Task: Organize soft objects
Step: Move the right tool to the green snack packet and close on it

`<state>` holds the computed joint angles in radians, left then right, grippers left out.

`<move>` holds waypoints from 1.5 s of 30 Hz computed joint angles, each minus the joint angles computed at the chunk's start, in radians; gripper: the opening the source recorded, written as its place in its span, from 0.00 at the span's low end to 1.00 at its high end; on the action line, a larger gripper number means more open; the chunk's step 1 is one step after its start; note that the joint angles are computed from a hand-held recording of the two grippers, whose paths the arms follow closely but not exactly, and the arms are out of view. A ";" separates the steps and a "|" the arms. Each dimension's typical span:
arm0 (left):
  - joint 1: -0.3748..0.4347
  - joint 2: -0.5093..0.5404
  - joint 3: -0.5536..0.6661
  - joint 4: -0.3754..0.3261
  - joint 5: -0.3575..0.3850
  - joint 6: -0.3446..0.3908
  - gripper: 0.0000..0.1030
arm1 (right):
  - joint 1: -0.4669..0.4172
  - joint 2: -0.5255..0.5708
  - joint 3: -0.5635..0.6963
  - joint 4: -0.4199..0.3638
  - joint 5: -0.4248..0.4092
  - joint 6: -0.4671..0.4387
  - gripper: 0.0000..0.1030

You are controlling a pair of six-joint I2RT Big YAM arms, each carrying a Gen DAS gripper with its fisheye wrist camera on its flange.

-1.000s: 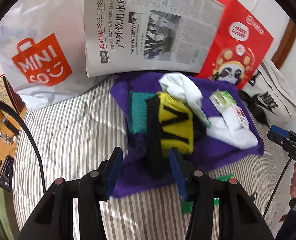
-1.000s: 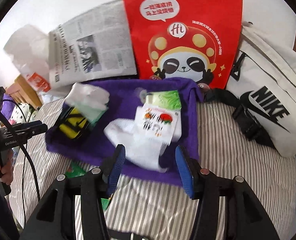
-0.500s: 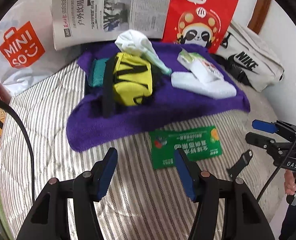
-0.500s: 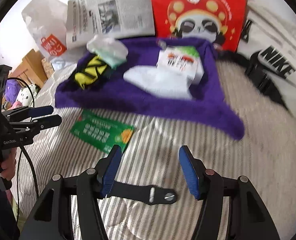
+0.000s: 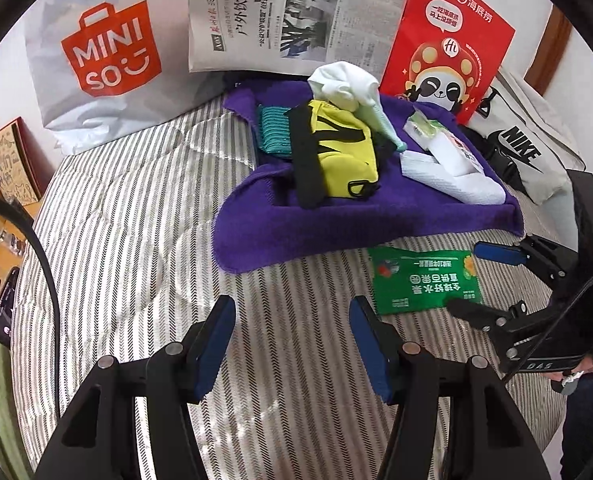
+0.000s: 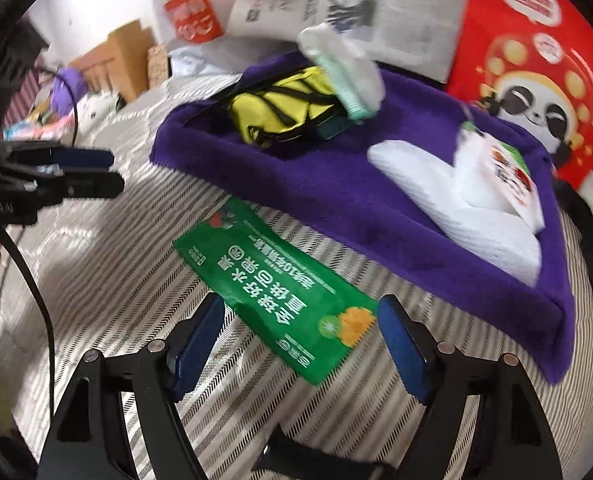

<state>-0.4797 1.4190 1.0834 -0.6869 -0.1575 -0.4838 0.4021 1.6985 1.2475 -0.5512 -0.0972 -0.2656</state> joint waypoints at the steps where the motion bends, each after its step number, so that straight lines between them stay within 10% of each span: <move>1: 0.002 0.000 -0.002 0.000 0.000 0.002 0.55 | 0.003 0.006 0.004 -0.005 0.004 -0.013 0.77; 12: 0.005 0.013 -0.003 0.009 0.014 0.016 0.55 | 0.021 0.076 0.085 -0.010 0.004 -0.109 0.86; 21: 0.007 0.006 -0.014 -0.004 0.010 0.009 0.55 | 0.027 0.071 0.108 -0.096 -0.092 -0.114 0.33; 32: 0.005 0.002 -0.023 0.008 0.026 0.008 0.55 | 0.044 0.046 0.073 -0.147 -0.120 -0.194 0.67; 36: 0.010 -0.005 -0.027 0.002 0.017 0.003 0.55 | 0.057 0.024 0.029 -0.089 -0.095 -0.209 0.63; 40: 0.016 -0.015 -0.037 0.003 0.024 -0.011 0.55 | 0.053 -0.004 0.000 -0.083 -0.089 -0.205 0.36; 45: 0.013 -0.016 -0.040 -0.002 0.023 -0.016 0.56 | 0.069 -0.020 -0.021 -0.066 -0.049 -0.179 0.34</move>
